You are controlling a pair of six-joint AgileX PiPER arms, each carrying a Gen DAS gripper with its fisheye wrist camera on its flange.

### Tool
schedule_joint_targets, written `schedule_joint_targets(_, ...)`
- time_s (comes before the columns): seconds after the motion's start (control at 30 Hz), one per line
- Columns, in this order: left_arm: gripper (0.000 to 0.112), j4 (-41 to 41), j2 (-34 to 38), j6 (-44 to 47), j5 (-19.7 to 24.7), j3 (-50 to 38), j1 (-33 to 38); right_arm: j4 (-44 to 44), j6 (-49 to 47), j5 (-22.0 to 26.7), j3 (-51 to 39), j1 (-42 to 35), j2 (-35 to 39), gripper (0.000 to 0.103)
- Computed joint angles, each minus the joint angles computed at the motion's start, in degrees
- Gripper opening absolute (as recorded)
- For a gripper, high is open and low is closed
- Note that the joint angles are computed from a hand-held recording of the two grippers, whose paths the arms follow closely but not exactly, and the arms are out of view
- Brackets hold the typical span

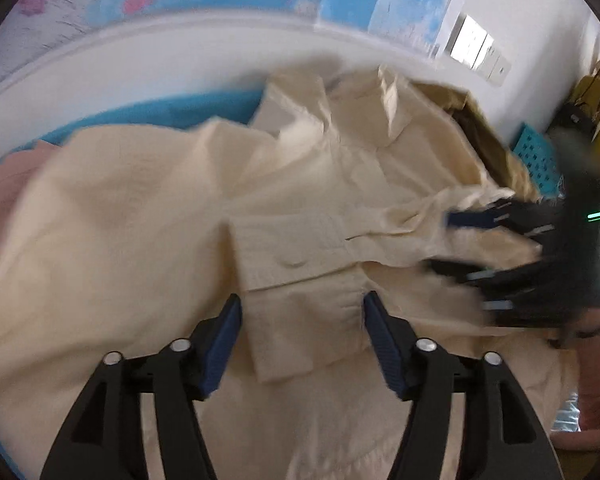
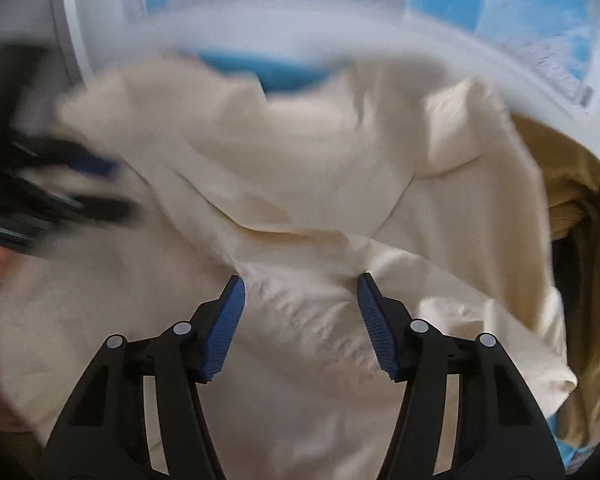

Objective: Fold large clothes

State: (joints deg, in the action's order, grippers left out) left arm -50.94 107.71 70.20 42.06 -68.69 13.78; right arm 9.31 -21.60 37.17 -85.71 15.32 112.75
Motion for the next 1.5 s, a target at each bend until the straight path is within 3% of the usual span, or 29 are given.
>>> schedule_joint_targets(0.1,0.071,-6.7,-5.7,8.6,-1.5,5.8,6.4,6.0,-4.7,-0.2,1.0,-2.5,0.6,0.057)
schedule_joint_targets(0.2,0.074,-12.8,-8.4,14.9,1.8,8.1,15.7,8.4,-5.3,1.6,0.8,-4.4,0.2,0.056)
schedule_joint_targets(0.3,0.078,-16.7,-8.2,17.2,4.2,8.0,24.1,8.7,-5.1,3.0,1.0,-5.0,-1.4,0.056)
schedule_joint_targets(0.4,0.080,-17.3,-3.9,15.8,5.8,5.6,30.6,16.9,-12.1,4.0,3.7,-5.3,-5.8,0.057)
schedule_joint_targets(0.47,0.080,-15.3,0.2,12.6,6.2,3.6,33.3,19.5,-15.2,3.8,4.5,-3.8,-8.1,0.062)
schedule_joint_targets(0.57,0.080,-13.5,6.9,11.8,12.0,0.9,37.2,20.5,-16.8,4.3,2.8,-0.2,-8.6,0.068)
schedule_joint_targets(0.77,0.085,-14.3,10.6,16.9,20.1,1.4,40.7,18.2,-12.1,8.2,-6.0,5.3,-0.5,0.068)
schedule_joint_targets(0.9,0.088,-11.9,7.6,19.6,14.5,4.3,37.6,18.0,-10.9,6.4,-5.1,7.4,0.7,0.076)
schedule_joint_targets(0.97,0.077,-12.7,6.1,21.0,10.1,6.2,35.6,19.2,-11.1,6.3,-5.2,7.3,1.3,0.077)
schedule_joint_targets(1.03,0.041,-13.4,4.8,21.8,6.9,7.2,34.6,20.8,-11.7,7.4,-5.8,6.4,1.6,0.076)
schedule_joint_targets(1.13,0.015,-14.6,2.7,20.4,7.1,6.3,34.6,23.3,-14.2,8.6,-4.0,4.2,-0.1,0.076)
schedule_joint_targets(1.37,0.008,-32.9,-16.6,35.3,12.4,13.1,36.6,28.8,-18.7,10.5,-2.5,1.1,-2.3,0.075)
schedule_joint_targets(1.4,0.010,-33.2,-17.5,34.6,14.9,12.2,36.1,29.4,-19.3,10.6,-2.4,1.0,-2.5,0.075)
schedule_joint_targets(1.43,0.019,-31.3,-18.0,33.8,16.2,11.2,35.5,29.6,-20.0,10.5,-1.6,0.6,-3.4,0.075)
schedule_joint_targets(1.5,0.032,-31.3,-19.2,38.2,12.1,12.7,33.5,31.3,-21.9,10.8,-0.7,0.0,-4.3,0.075)
